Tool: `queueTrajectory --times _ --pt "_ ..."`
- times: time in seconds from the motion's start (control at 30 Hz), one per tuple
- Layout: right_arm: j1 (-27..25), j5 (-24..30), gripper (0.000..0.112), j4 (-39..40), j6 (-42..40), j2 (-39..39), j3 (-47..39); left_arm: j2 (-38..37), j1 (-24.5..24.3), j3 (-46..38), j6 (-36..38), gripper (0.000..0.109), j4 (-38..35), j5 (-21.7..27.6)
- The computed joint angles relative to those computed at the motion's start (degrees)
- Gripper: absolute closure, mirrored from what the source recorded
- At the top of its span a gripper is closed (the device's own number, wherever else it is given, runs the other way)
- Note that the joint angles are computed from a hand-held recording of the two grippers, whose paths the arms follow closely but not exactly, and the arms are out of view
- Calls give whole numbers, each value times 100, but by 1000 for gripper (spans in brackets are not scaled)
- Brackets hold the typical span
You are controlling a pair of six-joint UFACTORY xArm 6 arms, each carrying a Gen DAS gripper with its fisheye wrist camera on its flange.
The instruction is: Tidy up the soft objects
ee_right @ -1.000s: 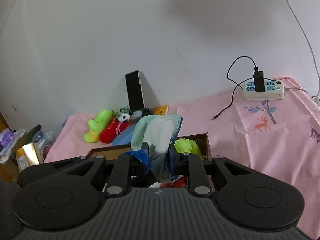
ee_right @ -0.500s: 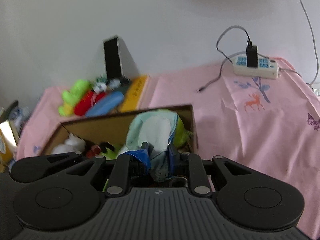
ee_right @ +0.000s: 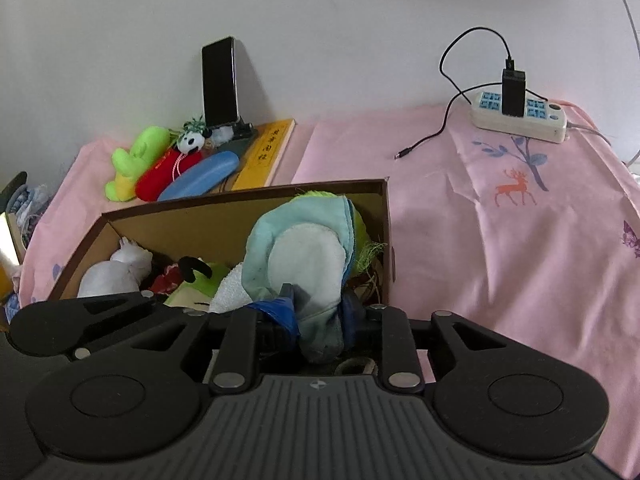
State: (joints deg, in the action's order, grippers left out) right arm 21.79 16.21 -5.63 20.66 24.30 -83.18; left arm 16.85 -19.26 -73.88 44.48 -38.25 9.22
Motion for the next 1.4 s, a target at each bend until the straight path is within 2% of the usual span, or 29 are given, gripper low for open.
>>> queueTrajectory --times 0.17,0.43,0.57,0.7,0.8,0.9,1.1,1.23,1.4 --pt "2 -10 101 -58 61 -219 141 -155 38 139 -415 62 319 -60" --pt "5 -230 100 -490 466 -710 689 -484 131 506 -2067 56 1970 -126" --pt "-5 -388 100 -708 734 -976 976 -715 200 714 -3122 56 3072 -122" --pt "-43 -557 99 -1251 1223 -1270 1266 -956 278 880 -4279 56 4298 -32" --pt "-77 -584 99 -1781 1671 -1473 1424 -1084 335 873 -5455 56 5504 206" --pt "-102 -514 98 -2251 2053 -1660 1553 -1199 354 840 -6176 56 6114 488" --pt "-117 -399 98 -2694 2455 -1983 1836 -1424 335 839 -7069 53 6785 911" --pt "-94 -222 97 -2913 2652 -2164 1980 -1522 315 829 -7295 52 6795 1161" --pt "-71 -45 96 -3085 2773 -2359 2178 -1666 253 899 -7740 52 7201 1373"
